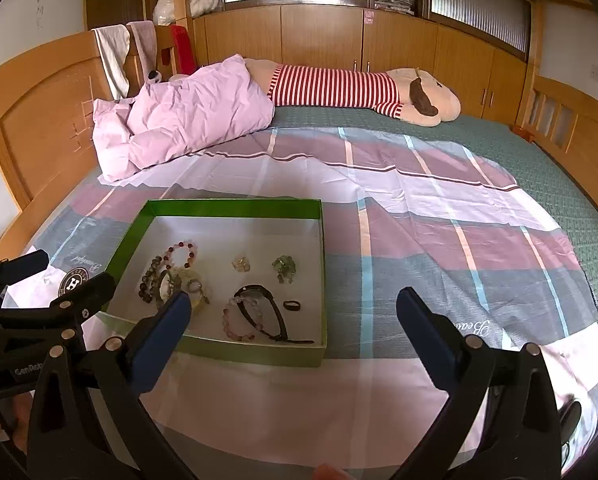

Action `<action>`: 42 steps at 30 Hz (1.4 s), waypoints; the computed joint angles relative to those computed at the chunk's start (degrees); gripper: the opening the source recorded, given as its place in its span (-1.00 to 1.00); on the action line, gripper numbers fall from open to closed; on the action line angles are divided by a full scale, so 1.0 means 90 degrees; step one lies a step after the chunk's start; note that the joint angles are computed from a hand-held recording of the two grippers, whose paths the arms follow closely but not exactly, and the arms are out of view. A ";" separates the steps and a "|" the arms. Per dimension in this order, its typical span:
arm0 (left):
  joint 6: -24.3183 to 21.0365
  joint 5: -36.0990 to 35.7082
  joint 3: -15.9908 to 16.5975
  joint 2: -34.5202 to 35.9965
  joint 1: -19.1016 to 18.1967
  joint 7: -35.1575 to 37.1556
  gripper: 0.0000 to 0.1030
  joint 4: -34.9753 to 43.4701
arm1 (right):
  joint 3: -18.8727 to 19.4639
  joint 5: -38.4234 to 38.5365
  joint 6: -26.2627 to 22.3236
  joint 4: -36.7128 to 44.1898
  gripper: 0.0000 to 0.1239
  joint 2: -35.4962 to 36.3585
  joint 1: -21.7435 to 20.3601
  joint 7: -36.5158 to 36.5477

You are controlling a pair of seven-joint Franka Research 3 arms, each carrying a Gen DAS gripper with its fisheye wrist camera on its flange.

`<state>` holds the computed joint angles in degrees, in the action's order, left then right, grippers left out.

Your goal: Organize jewelry

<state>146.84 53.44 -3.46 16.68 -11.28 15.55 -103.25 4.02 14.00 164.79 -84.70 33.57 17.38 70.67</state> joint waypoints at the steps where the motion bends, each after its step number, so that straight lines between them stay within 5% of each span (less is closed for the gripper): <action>1: 0.0004 0.0002 0.0001 -0.0003 0.0000 -0.0001 0.92 -0.0005 | 0.0003 0.0002 -0.0010 -0.0003 0.61 -0.0002 -0.0001 -0.0004; 42: 0.0125 0.0281 -0.0087 -0.0308 0.0088 -0.0203 0.92 -0.0353 | 0.0156 0.0270 0.0235 -0.0398 0.61 -0.0293 -0.0091 -0.0370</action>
<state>147.97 55.97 -4.24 13.91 -10.48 13.72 -106.42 5.42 16.43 166.91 -88.28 30.94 16.57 67.33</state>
